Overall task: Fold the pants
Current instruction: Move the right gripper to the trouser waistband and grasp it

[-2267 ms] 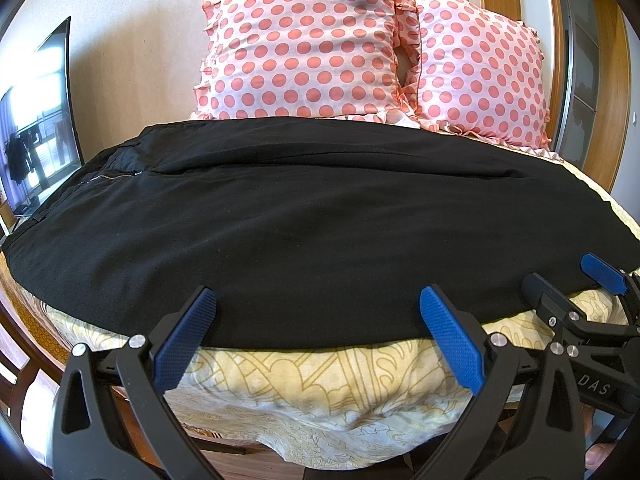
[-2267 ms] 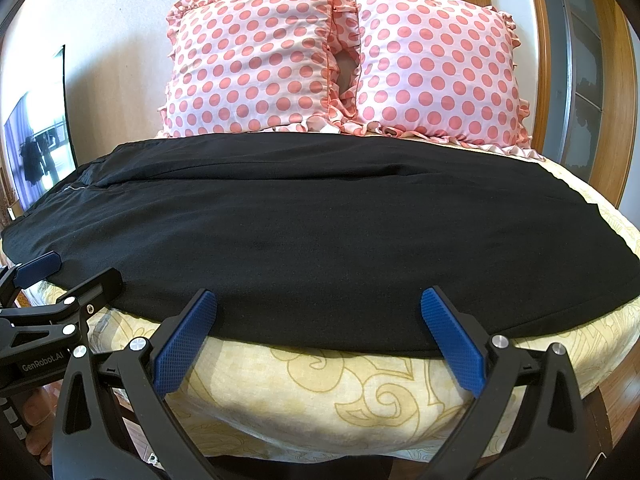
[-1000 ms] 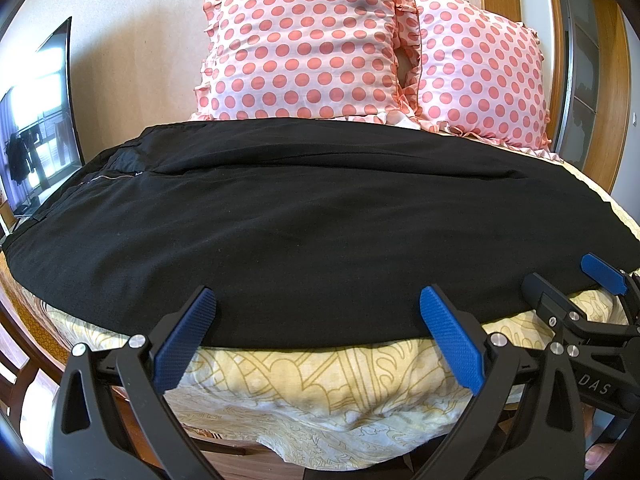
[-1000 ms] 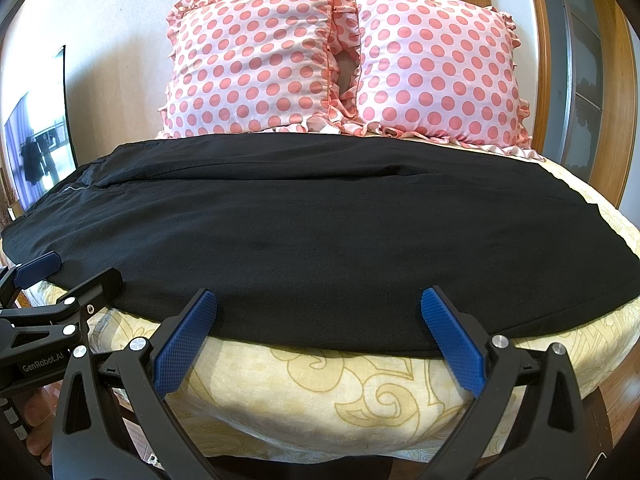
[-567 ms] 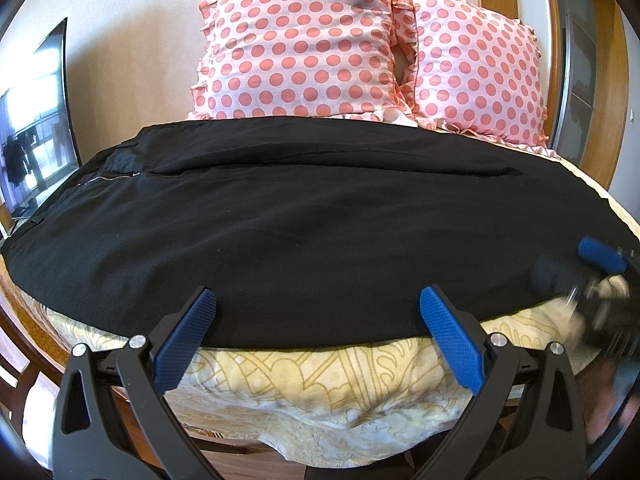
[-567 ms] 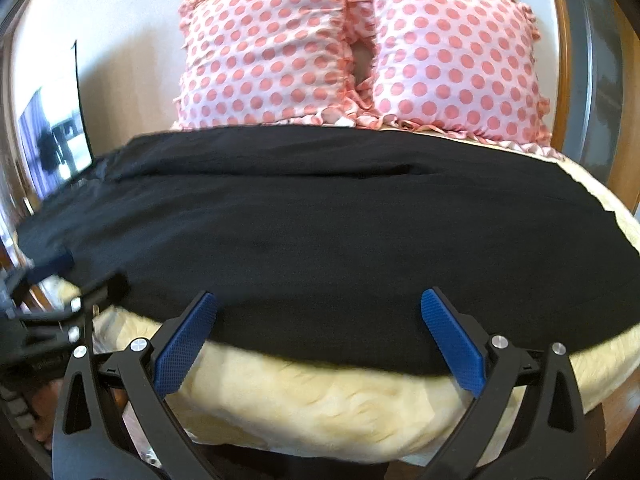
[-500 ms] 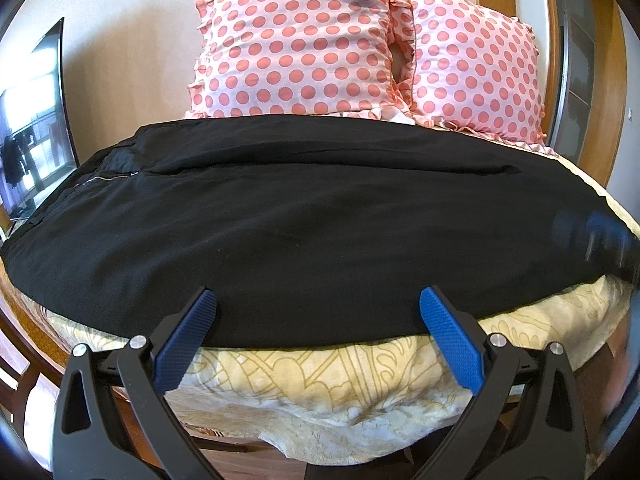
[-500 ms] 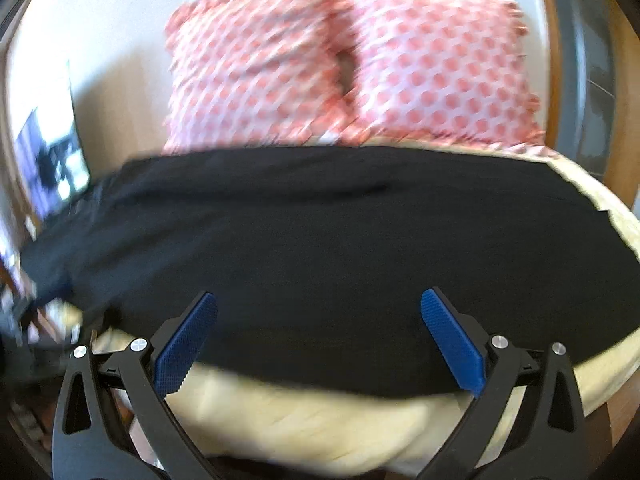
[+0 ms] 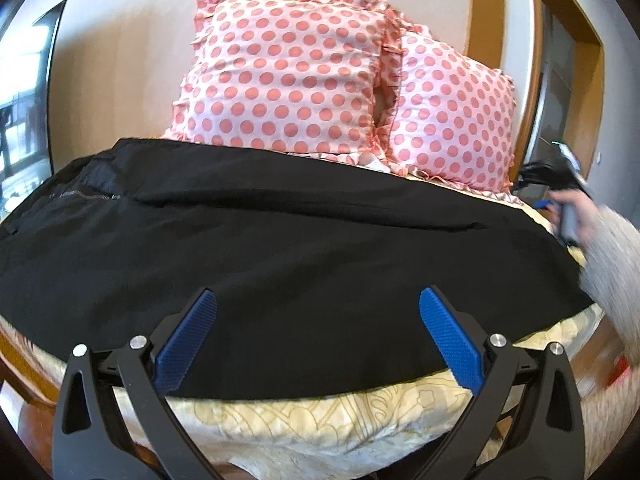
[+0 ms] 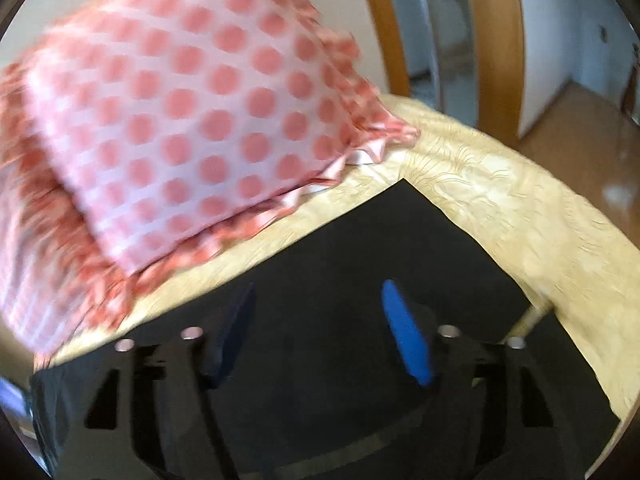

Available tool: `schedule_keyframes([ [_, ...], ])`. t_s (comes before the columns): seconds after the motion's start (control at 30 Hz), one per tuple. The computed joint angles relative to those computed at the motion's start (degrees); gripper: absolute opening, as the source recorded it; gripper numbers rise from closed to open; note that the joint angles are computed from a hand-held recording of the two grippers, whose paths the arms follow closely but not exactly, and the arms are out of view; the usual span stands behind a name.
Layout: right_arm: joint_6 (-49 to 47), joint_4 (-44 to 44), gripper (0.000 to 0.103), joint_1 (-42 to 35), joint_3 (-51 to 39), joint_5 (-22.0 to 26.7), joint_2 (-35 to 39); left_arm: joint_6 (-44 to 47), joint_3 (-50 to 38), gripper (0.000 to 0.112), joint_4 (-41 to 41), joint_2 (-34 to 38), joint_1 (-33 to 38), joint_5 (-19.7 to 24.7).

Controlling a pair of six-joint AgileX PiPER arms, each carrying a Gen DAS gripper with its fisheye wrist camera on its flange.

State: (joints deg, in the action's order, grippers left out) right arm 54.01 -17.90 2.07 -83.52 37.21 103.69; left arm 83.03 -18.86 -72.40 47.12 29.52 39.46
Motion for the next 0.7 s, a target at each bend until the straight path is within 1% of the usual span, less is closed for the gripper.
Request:
schedule_keyframes([
  [0.07, 1.0, -0.7, 0.057, -0.1, -7.3, 4.3, 5.7, 3.5, 0.0, 0.101, -1.7, 1.2, 0.7, 1.0],
  [0.1, 1.7, -1.2, 0.057, -0.1, -12.4, 7.2, 9.5, 5.1, 0.0, 0.101, -2.5, 1.9, 1.2, 1.6],
  [0.2, 1.5, -1.2, 0.057, -0.3, -21.8, 13.0, 16.4, 8.9, -0.3, 0.101, -4.2, 4.4, 2.8, 3.5],
  [0.23, 1.9, -1.6, 0.057, -0.1, -25.3, 15.6, 18.9, 9.8, -0.5, 0.101, -4.8, 5.5, 2.9, 3.6],
  [0.33, 3.4, -5.9, 0.057, 0.8, -30.2, 20.0, 22.7, 11.1, -1.1, 0.101, -5.6, 8.0, 2.4, 2.8],
  [0.37, 3.7, -6.8, 0.053, 1.0, -29.7, 19.9, 22.6, 11.3, -1.1, 0.101, -5.7, 8.5, 2.4, 2.6],
  [0.4, 4.7, -8.3, 0.043, 1.2, -27.7, 18.8, 21.8, 11.4, -1.3, 0.101, -5.9, 9.3, 2.2, 2.3],
  [0.43, 6.4, -10.2, 0.036, 1.3, -24.4, 17.2, 20.2, 12.0, -1.2, 0.101, -6.1, 9.8, 3.0, 2.8],
  [0.5, 8.9, -10.8, 0.016, -0.2, -14.6, 8.8, 15.2, 12.5, -1.2, 0.101, -6.3, 10.5, 4.0, 3.7],
  [0.53, 9.1, -9.7, 0.010, -1.7, -9.1, 3.4, 12.2, 12.6, -1.3, 0.101, -6.2, 10.9, 4.8, 4.4],
  [0.57, 8.0, -6.8, 0.005, -3.6, -4.5, -1.8, 9.6, 12.6, -1.3, 0.101, -6.2, 11.1, 5.2, 4.7],
  [0.6, 5.8, -2.6, 0.003, -5.5, -0.3, -7.0, 7.2, 12.4, -1.2, 0.101, -5.9, 11.0, 5.9, 5.3],
  [0.63, 2.8, 2.6, 0.002, -7.5, 5.0, -12.6, 3.9, 12.1, -1.2, 0.101, -5.6, 10.7, 6.8, 6.0],
  [0.7, -0.3, 6.6, 0.002, -8.6, 13.3, -20.7, -2.6, 11.4, -1.1, 0.101, -4.9, 9.9, 9.0, 7.5],
])
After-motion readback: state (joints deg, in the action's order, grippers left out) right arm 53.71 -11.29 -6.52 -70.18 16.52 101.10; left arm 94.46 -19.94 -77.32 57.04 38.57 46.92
